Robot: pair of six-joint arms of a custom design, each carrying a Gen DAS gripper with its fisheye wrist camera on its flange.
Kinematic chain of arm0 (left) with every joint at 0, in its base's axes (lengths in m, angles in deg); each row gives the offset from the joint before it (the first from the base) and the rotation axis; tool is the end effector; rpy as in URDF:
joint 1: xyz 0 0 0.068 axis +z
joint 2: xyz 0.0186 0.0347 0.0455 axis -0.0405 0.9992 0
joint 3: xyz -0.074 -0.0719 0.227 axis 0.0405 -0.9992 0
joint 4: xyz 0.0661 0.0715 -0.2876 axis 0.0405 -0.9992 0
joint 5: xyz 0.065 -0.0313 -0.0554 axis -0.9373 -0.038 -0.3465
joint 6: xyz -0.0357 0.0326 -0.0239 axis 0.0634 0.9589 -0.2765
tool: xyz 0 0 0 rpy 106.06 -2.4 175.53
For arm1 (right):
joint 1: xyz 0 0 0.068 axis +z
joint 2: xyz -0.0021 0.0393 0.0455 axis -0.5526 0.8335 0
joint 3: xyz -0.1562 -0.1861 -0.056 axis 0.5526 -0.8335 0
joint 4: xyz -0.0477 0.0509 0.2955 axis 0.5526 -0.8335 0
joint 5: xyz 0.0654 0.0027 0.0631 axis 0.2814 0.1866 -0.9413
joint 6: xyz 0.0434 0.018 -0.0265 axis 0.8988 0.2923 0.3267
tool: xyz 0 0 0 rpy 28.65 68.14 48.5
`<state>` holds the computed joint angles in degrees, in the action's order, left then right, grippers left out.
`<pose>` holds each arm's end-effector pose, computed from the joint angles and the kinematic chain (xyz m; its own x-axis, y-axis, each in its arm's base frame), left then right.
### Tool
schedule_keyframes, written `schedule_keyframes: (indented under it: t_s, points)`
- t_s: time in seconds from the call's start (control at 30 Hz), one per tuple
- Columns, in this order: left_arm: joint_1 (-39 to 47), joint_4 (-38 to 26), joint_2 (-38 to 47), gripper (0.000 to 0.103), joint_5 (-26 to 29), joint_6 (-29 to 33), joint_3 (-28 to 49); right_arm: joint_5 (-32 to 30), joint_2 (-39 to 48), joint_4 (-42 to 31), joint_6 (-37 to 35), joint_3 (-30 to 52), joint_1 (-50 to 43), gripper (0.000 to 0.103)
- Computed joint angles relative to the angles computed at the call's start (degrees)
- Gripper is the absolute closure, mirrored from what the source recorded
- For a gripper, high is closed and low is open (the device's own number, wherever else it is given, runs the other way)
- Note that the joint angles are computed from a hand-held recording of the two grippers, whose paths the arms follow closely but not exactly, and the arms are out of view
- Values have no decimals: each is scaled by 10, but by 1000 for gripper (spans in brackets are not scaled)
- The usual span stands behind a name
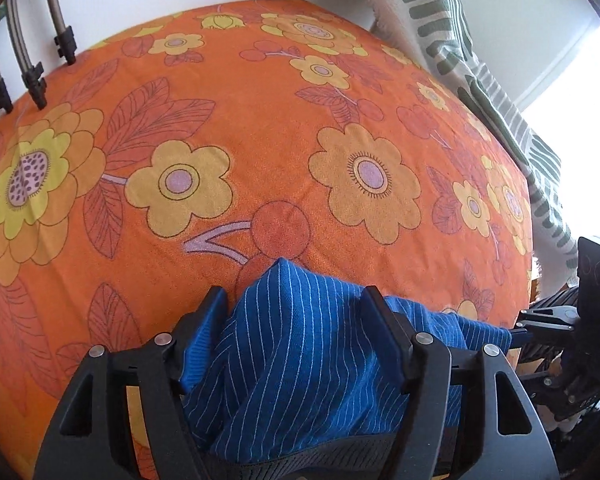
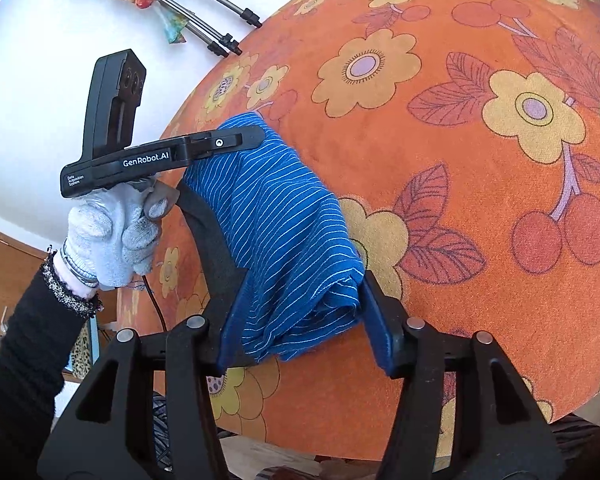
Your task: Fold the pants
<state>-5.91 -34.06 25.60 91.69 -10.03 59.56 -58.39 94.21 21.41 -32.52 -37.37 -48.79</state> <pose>0.3025 -0.0306 0.0503 -0.8705 0.2776 -0.4064 0.3858 0.8976 -0.2133 0.2083 -0.0312 0.0629 -0.9490 -0.0791 -0.3052 -0.2612 0.7396 0.6204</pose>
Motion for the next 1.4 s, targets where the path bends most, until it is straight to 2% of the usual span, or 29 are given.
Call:
schedule_keyframes:
  t_s: [0.07, 0.1, 0.13, 0.17, 0.33, 0.57, 0.83, 1.03, 1.17, 1.3, 1.4]
  points:
    - [-7, 13, -8, 39, -14, 5, -11, 2, -2, 8, 6, -2, -1, 55]
    - [-5, 17, -12, 46, -18, 10, -15, 3, -1, 9, 7, -2, -3, 58]
    - [-2, 18, -14, 59, -15, 8, -17, 4, 2, 11, 7, -1, -5, 65]
    - [3, 13, -14, 65, -5, 5, -17, 6, 8, 15, 9, 0, -5, 73]
    - [-8, 57, -42, 80, -20, -19, -55, 12, 15, 41, 25, -4, 7, 88]
    - [1, 96, -105, 85, -15, -59, -111, 10, -13, 47, 15, -17, 5, 91]
    - [44, 83, -291, 86, 9, -94, -206, -14, -117, 31, -3, -37, 1, 92]
    - [83, 27, -471, 86, 29, -112, -261, -33, -209, 17, 7, -41, 19, 93]
    - [126, -50, -601, 86, 49, -108, -281, -40, -264, 0, 25, -31, 56, 93]
    - [207, -150, -729, 86, 89, -86, -284, -36, -315, 3, 78, -11, 120, 93]
    - [309, -220, -785, 86, 147, -47, -270, -14, -339, 26, 130, 7, 192, 93]
